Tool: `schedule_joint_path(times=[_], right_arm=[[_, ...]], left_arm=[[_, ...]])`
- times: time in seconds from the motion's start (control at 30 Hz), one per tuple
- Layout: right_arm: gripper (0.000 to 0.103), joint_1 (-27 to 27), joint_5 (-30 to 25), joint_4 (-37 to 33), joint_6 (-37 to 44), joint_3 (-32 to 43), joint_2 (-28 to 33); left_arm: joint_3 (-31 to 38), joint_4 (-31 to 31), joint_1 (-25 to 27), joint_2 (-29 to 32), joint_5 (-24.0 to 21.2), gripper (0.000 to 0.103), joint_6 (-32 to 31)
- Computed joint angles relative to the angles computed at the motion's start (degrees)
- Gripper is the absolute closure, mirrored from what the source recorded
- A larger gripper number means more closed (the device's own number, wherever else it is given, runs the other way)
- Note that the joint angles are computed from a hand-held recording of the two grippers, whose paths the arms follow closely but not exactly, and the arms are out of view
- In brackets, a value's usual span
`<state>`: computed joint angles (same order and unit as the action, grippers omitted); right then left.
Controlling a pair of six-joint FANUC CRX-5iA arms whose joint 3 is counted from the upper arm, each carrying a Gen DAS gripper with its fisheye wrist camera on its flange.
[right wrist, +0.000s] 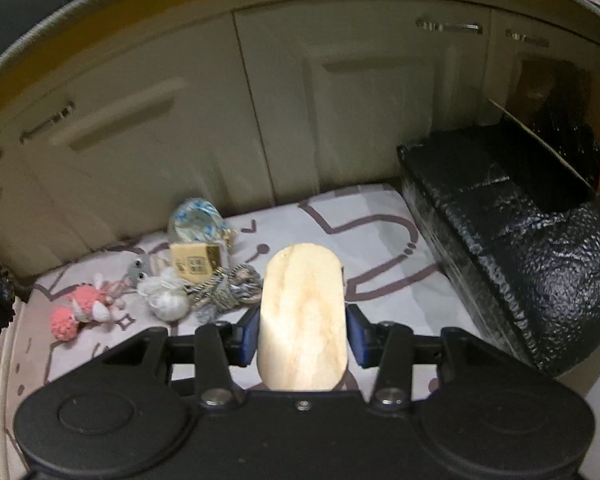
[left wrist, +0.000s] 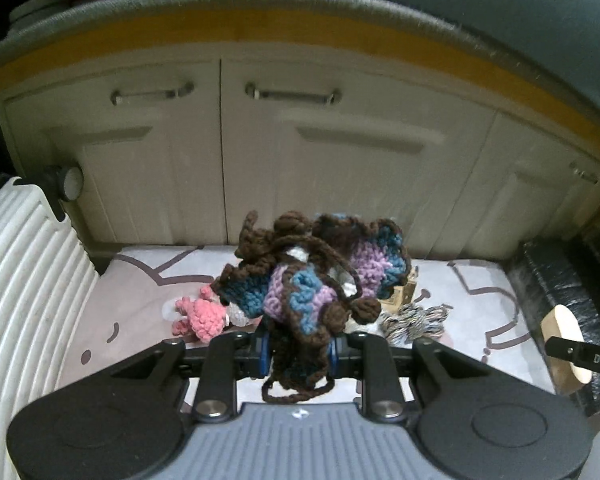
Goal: Organize objects
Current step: 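Close left tool on crochet piece while right tool grasps wooden block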
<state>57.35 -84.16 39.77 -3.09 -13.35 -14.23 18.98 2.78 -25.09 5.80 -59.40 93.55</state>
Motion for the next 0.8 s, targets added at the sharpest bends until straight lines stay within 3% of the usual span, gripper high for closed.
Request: schedule_joint_path(times=[0.33,0.53,0.8], right_arm=[[0.057,5.6,-1.9,3.9,-4.2,-1.2,-3.1],[0.057,9.8,-1.2,3.1,-0.8,0.4,-3.4],[0.057,12.3,0.8,-2.2,4.4,2.9,-2.3]], left_arm=[[-3.5,0.8,-0.9,-4.6,1.4,0.076,-2.7],[-4.0,0.6,-2.1,-5.1,-3.7,0.076,-3.0],[-7.9,5.8,-0.4,-6.2,-7.7,0.076,-5.2]])
